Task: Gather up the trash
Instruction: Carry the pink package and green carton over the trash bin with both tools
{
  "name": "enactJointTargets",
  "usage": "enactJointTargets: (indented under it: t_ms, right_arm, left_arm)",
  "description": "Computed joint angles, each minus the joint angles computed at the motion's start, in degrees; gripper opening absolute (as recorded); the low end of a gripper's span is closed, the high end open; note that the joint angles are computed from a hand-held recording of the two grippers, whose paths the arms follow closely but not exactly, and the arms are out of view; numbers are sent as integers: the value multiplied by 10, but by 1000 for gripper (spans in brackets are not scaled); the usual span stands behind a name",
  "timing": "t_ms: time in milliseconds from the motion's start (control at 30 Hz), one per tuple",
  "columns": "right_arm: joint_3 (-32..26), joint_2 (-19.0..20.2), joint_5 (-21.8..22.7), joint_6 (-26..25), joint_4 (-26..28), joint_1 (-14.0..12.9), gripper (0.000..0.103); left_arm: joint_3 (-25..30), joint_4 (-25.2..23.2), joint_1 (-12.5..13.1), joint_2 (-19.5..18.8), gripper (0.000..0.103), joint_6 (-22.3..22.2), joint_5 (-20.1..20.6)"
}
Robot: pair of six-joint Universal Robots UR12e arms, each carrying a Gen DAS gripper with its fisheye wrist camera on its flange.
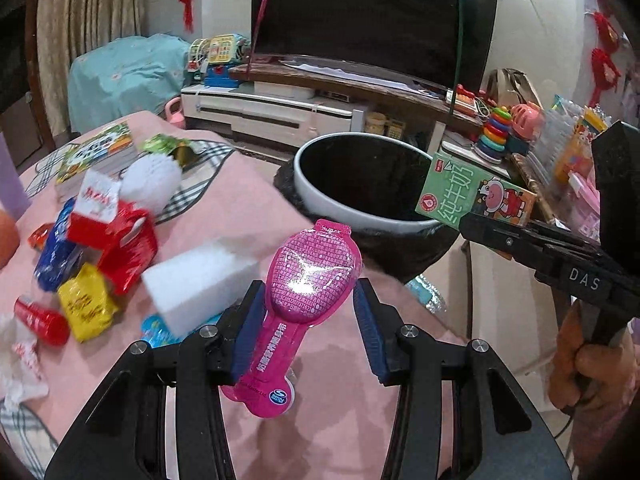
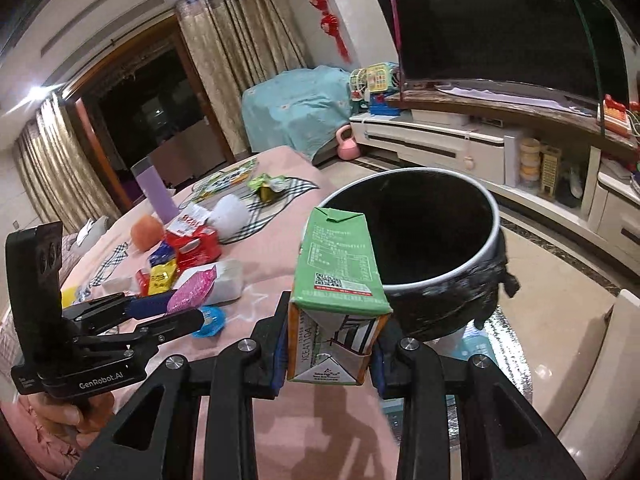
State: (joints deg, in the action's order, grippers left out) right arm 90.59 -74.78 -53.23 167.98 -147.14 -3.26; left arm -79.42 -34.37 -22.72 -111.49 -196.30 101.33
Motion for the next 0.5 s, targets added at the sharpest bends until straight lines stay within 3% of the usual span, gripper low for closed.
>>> enactJointTargets:
  t_ms: [200, 500]
  right_arm:
    - [-28, 16, -9, -5, 19, -3, 33]
    - [-98, 52, -36, -47, 104, -3, 33]
  left_arm:
    - [43, -17, 1, -25, 44, 14, -4]
    - [122, -76, 3, -70, 44, 31, -11]
